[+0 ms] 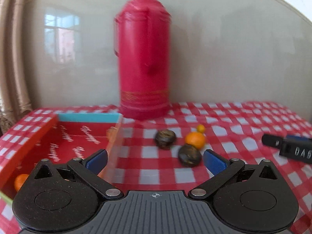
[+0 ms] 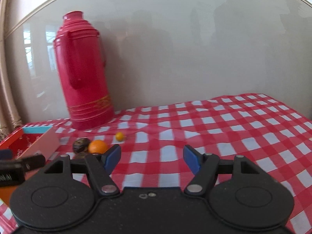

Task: Organize fruits
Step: 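Reach the left tool to a dark brown round fruit and grasp it, then carry the dark brown fruit into the box and open the left tool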

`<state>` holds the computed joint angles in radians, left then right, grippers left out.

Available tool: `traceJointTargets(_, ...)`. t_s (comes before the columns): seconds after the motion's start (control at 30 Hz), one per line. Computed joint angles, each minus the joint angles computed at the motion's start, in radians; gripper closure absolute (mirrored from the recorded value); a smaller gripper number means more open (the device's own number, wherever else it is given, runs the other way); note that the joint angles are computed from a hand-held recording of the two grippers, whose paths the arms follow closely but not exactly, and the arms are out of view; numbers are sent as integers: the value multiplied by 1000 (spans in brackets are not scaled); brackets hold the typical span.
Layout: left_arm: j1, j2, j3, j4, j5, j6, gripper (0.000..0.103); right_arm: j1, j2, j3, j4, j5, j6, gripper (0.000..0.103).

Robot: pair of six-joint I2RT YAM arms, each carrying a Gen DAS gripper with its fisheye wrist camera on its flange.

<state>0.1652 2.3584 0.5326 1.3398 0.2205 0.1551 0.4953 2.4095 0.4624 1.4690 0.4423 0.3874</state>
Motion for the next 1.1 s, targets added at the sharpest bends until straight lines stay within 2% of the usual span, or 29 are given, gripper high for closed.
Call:
traceJointTargets(0.1, -43, 44, 53, -30, -36, -19, 0, -38, 8, 12, -18, -15, -6, 39)
traceJointTargets(0.13, -56, 52, 77, -67, -43, -23, 0, -50, 13, 15, -20, -19, -11, 39)
traceJointTargets(0.17, -72, 39, 108, -153, -47, -16, 0, -61, 15, 21, -34, -19, -18, 40)
traceJointTargets(0.2, -81, 39, 120, -176, -49, -14, 0, -74, 18, 24, -45, -21, -24, 40)
traceJointTargets(0.47, -179, 85, 214, -195, -134, -38, 1, -158, 36, 27, -48, -58, -38, 39)
traceJointTargets(0.53, -187, 89, 235, -214, -129, -48, 3, -169, 41, 38, -58, -71, -45, 40)
traceJointTargets(0.6, -197, 91, 253, -227, -134, -55, 12, -180, 46, 50, -70, -83, -48, 39)
traceJointTargets(0.87, -238, 135, 348, -322, -201, -47, 20, -214, 32, 90, -150, -153, -46, 38)
traceJointTargets(0.93, -242, 136, 361, -347, -208, -41, 39, -210, 31, 94, -158, -150, -51, 38)
traceJointTargets(0.97, -242, 135, 371, -372, -207, -40, 60, -210, 31, 94, -158, -152, -51, 38)
traceJointTargets(1.1, -231, 126, 358, -369, -177, -54, 60, -220, 28, 84, -152, -162, -48, 38)
